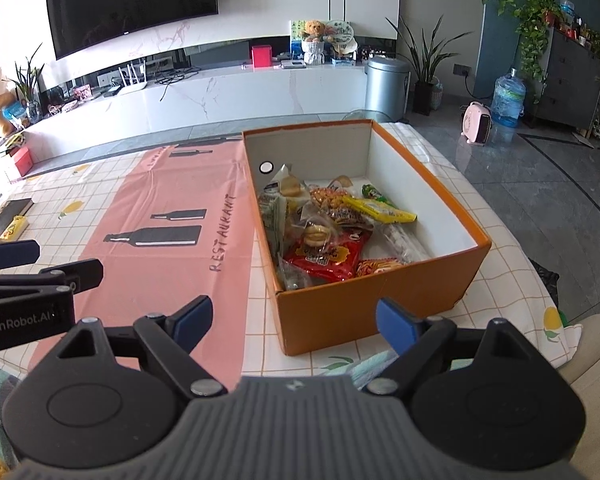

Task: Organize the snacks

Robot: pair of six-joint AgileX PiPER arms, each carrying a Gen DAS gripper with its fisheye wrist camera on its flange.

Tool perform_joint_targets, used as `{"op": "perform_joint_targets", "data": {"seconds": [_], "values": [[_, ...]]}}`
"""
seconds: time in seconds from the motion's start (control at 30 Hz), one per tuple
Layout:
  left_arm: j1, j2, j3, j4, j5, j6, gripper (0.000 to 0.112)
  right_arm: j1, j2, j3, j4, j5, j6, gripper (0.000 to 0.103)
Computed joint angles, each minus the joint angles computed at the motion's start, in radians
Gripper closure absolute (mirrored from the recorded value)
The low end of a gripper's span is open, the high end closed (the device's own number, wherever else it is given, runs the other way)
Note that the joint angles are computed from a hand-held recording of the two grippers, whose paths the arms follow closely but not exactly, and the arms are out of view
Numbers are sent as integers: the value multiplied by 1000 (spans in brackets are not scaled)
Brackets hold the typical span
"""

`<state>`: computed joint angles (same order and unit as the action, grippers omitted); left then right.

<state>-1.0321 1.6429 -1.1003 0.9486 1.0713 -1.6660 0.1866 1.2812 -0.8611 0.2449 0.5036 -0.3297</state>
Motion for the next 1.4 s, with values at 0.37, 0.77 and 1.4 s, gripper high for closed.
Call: {"op": "perform_joint_targets", "data": {"seconds": [0.37,0.77,1.4], "values": [[31,2,7,-40,-36,18,26,24,59,-16,-39,-21,42,17],[19,-1,-5,-39,-15,20,26,27,37,-8,-40,-21,40,17],[16,-1,-13,-45,-4,25,26,21,26,-2,-26,-16,17,16]]}}
